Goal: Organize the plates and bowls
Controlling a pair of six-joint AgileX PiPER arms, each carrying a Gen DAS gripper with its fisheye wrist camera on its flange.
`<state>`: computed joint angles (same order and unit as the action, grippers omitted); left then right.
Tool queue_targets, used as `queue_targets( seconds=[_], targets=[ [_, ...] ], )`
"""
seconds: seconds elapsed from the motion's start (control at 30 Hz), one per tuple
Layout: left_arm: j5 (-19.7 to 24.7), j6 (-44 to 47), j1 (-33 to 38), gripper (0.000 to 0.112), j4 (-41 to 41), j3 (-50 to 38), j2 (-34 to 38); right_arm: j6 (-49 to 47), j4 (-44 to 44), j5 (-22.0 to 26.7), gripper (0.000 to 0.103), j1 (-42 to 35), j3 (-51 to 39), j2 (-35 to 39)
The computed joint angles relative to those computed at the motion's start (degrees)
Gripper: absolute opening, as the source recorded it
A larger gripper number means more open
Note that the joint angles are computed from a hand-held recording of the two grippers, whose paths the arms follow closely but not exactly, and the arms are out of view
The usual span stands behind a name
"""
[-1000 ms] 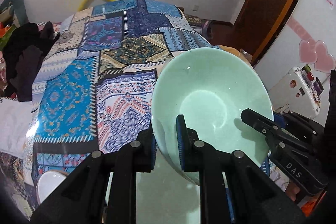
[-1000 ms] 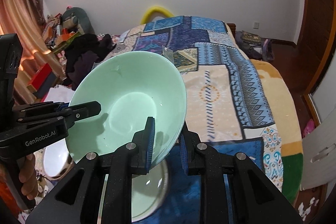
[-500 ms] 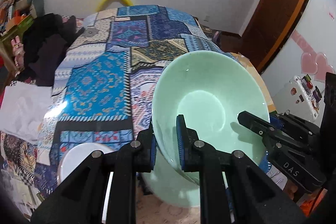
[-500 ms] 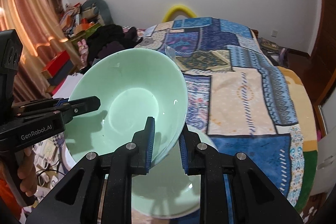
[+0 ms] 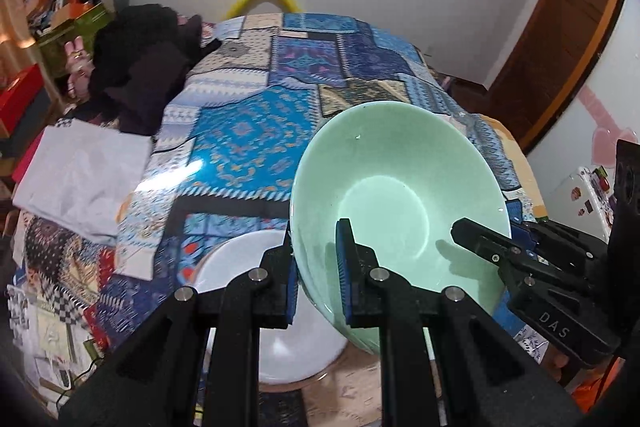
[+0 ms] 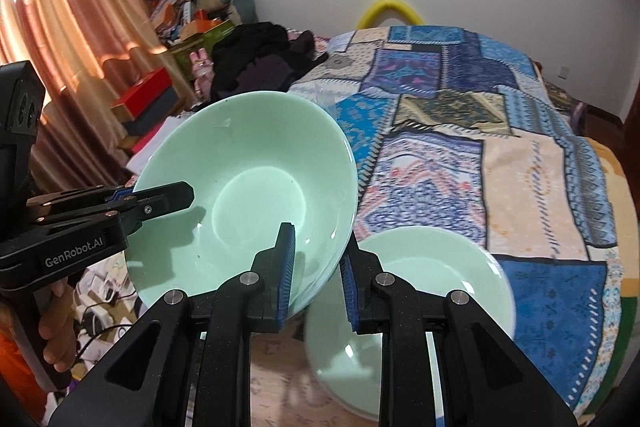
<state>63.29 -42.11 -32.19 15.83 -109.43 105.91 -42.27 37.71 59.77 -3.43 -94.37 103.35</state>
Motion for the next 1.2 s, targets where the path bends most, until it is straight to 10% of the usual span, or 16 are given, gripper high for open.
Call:
queue_targets(
  seconds=[1.2],
  targets=[
    [-10.02,2.13,9.45,0.016,-7.59,27.68,-8.5,3.08,-4.5,-2.58,0.021,9.2,6.97,2.35]
  ],
)
